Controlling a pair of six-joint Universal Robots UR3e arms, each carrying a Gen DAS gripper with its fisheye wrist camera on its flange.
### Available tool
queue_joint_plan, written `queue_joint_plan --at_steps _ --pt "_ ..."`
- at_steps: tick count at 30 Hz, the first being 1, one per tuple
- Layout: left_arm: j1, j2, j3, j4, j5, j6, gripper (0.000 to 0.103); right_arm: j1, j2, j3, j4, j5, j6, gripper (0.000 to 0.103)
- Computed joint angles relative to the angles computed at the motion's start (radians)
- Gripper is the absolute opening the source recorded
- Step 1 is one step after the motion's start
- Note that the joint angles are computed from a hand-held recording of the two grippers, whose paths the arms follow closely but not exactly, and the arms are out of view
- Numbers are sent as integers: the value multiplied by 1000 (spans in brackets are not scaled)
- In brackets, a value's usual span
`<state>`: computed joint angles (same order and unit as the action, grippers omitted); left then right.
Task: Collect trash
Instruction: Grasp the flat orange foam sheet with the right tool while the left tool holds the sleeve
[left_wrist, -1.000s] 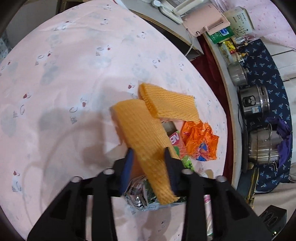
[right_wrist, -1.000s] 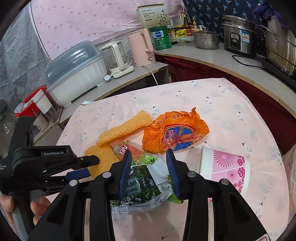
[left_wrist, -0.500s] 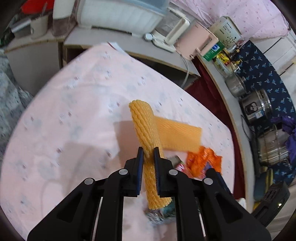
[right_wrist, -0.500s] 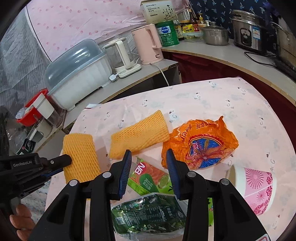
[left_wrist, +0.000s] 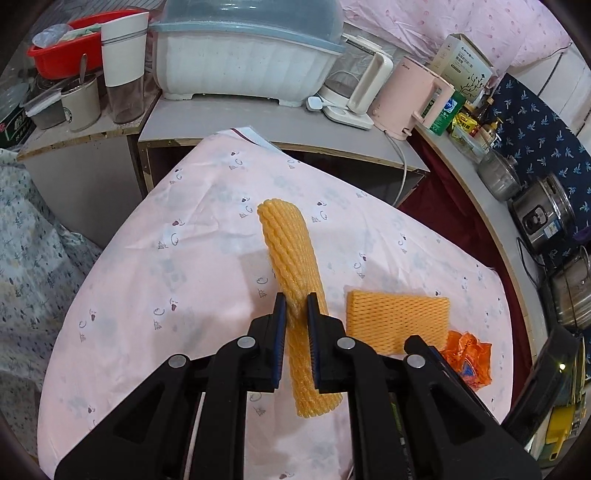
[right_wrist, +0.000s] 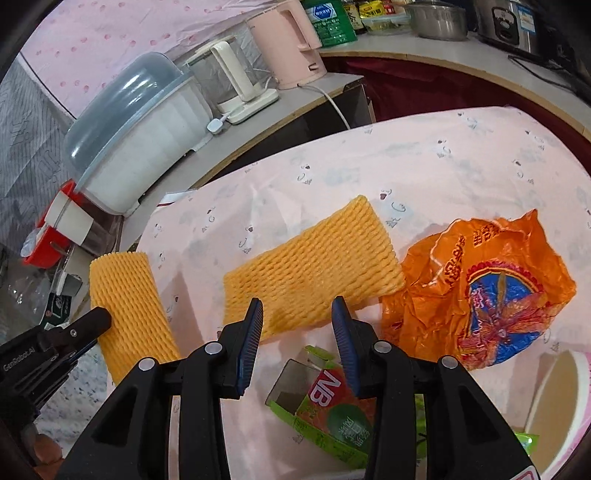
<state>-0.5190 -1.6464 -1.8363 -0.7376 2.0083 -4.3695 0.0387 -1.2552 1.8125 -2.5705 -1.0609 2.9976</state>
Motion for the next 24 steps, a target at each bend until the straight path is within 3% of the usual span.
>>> queue_joint_plan --at_steps 9,21,24 --pt "40 -37 -52 99 -57 38 11 34 123 -111 18 2 92 38" --pt "48 -35 -104 164 -81 40 11 -16 95 -109 75 43 133 38" --pt "53 -31 -104 165 -76 47 11 -9 129 -167 85 53 167 44"
